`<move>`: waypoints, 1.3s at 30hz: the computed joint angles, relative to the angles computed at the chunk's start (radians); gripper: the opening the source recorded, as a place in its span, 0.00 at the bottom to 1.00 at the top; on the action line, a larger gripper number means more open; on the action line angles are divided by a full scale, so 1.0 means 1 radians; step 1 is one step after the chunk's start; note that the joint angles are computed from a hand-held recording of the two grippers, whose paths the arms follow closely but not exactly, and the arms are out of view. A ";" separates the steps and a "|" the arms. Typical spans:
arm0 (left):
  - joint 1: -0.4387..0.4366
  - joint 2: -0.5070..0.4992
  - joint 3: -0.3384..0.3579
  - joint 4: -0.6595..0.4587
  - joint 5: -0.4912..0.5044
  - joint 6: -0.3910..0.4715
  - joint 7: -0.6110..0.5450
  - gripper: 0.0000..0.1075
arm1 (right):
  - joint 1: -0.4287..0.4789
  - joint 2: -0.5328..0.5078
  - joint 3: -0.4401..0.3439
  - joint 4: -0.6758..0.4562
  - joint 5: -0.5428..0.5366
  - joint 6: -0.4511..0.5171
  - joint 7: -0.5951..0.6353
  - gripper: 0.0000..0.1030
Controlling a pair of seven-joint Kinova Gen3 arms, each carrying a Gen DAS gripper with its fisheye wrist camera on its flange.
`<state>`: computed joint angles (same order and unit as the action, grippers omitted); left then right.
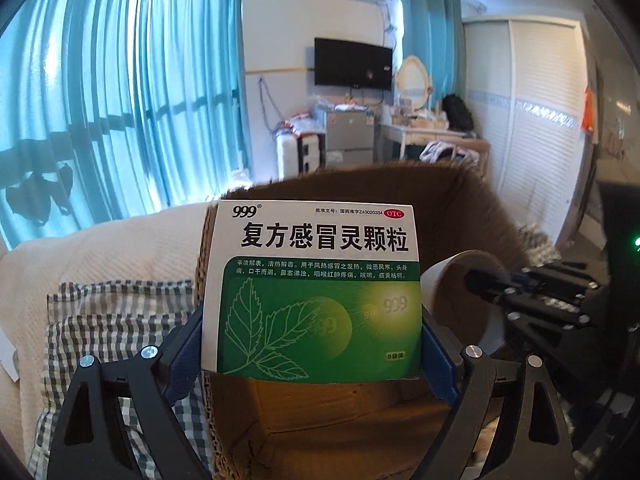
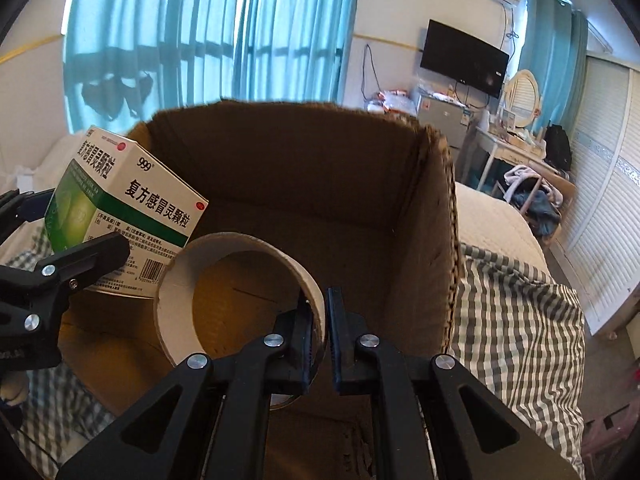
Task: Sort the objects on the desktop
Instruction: 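Release the medicine box into the cardboard box while the right drops the tape roll in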
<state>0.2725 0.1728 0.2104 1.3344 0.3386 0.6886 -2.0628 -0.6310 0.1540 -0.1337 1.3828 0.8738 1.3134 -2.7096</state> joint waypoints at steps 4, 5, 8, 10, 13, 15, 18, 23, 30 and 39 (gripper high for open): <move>0.015 0.036 -0.005 -0.035 -0.032 0.043 0.037 0.87 | -0.020 -0.001 -0.007 0.013 0.033 0.017 -0.027 0.26; 0.023 0.033 -0.010 -0.024 -0.047 0.029 0.052 0.87 | -0.024 -0.001 -0.009 0.015 0.041 0.022 -0.031 0.32; 0.021 0.024 -0.012 -0.007 -0.063 0.020 0.067 0.88 | -0.048 0.006 -0.017 0.014 0.073 0.054 -0.035 0.46; -0.001 0.014 -0.006 0.002 -0.030 0.025 0.055 0.89 | -0.049 0.001 -0.019 0.013 0.066 0.043 -0.032 0.53; -0.008 -0.001 -0.009 0.006 -0.016 0.021 0.059 0.95 | -0.052 -0.007 -0.023 0.004 0.062 0.036 -0.028 0.70; -0.018 -0.007 -0.006 -0.002 0.008 0.016 0.044 0.96 | -0.059 -0.008 -0.026 -0.003 0.069 0.050 -0.029 0.73; -0.020 -0.014 -0.008 -0.014 0.022 0.011 0.048 0.96 | -0.061 -0.006 -0.027 -0.026 0.056 0.080 -0.017 0.86; -0.006 0.007 -0.017 -0.108 -0.012 0.079 0.123 0.96 | -0.053 -0.016 -0.023 -0.055 0.019 0.108 -0.004 0.92; -0.031 -0.045 -0.025 -0.071 -0.014 0.044 0.056 0.96 | -0.076 -0.043 -0.049 -0.050 0.076 0.141 -0.071 0.93; -0.072 -0.116 -0.048 -0.032 0.083 0.053 0.021 0.96 | -0.149 -0.086 -0.118 -0.043 0.207 0.228 -0.171 0.93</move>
<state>0.2006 0.0571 0.1621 1.3023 0.4221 0.7417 -2.0420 -0.7795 0.0682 -0.2515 1.3396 1.0805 1.5417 -2.8808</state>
